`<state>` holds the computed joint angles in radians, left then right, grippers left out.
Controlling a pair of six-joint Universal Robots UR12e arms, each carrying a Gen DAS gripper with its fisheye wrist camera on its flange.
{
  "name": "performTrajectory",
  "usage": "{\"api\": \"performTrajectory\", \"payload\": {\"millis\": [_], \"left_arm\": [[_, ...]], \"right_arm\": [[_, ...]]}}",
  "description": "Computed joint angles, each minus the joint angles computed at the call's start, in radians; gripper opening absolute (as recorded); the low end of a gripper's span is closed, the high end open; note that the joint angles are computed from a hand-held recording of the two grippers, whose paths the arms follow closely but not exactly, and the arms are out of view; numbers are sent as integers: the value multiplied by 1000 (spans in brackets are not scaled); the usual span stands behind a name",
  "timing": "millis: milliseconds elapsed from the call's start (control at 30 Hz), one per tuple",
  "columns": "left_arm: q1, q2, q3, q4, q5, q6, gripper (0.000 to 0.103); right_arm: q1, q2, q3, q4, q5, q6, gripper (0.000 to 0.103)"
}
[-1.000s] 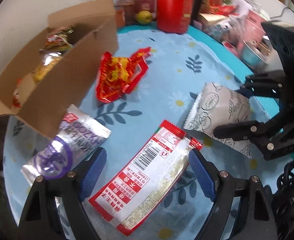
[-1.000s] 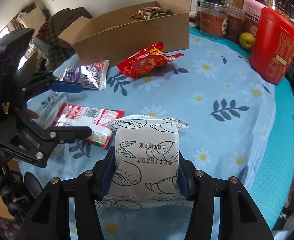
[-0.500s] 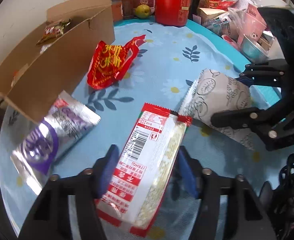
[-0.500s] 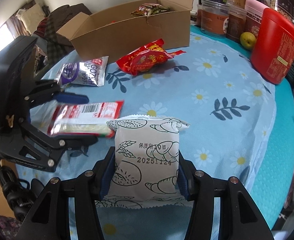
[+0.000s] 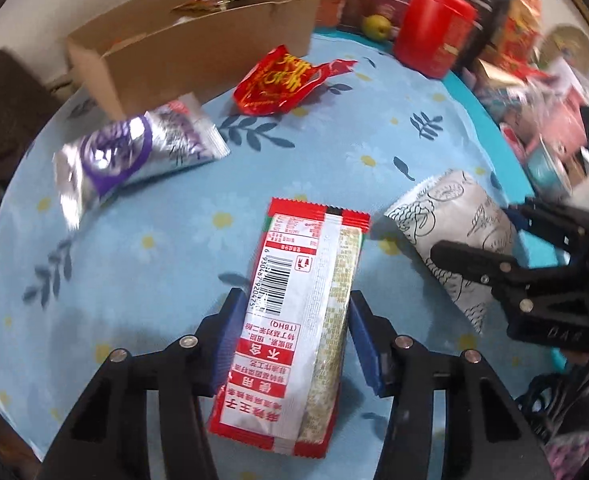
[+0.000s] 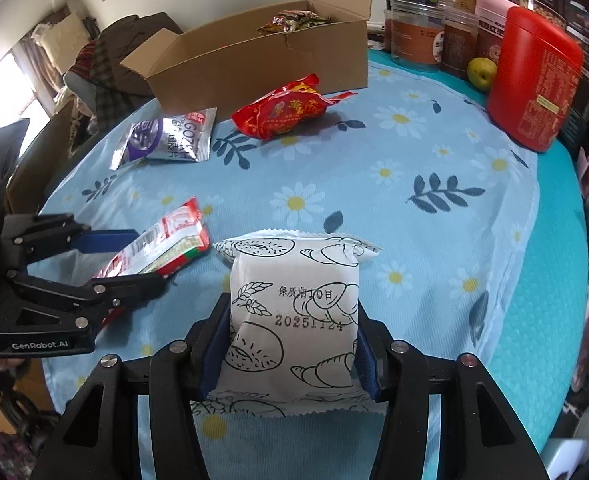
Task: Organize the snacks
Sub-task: 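Carry the strip with the left tool while the right tool carries the white pouch over the box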
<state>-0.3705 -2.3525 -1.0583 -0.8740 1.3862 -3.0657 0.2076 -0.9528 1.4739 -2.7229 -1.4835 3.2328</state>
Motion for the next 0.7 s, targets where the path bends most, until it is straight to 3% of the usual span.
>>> {"api": "performTrajectory", "payload": {"millis": [100, 267, 667, 700], "left_arm": [[-3, 19, -46, 53, -12, -83, 51], [-15, 36, -77, 69, 10, -118, 51], [-28, 36, -103, 147, 59, -57, 53], [-29, 36, -107, 159, 64, -56, 50]], "right_arm": [[-1, -8, 14, -7, -1, -1, 54], [-3, -22, 39, -19, 5, -10, 54], [7, -20, 48, -21, -21, -48, 58], [8, -19, 48, -26, -23, -53, 58]]}}
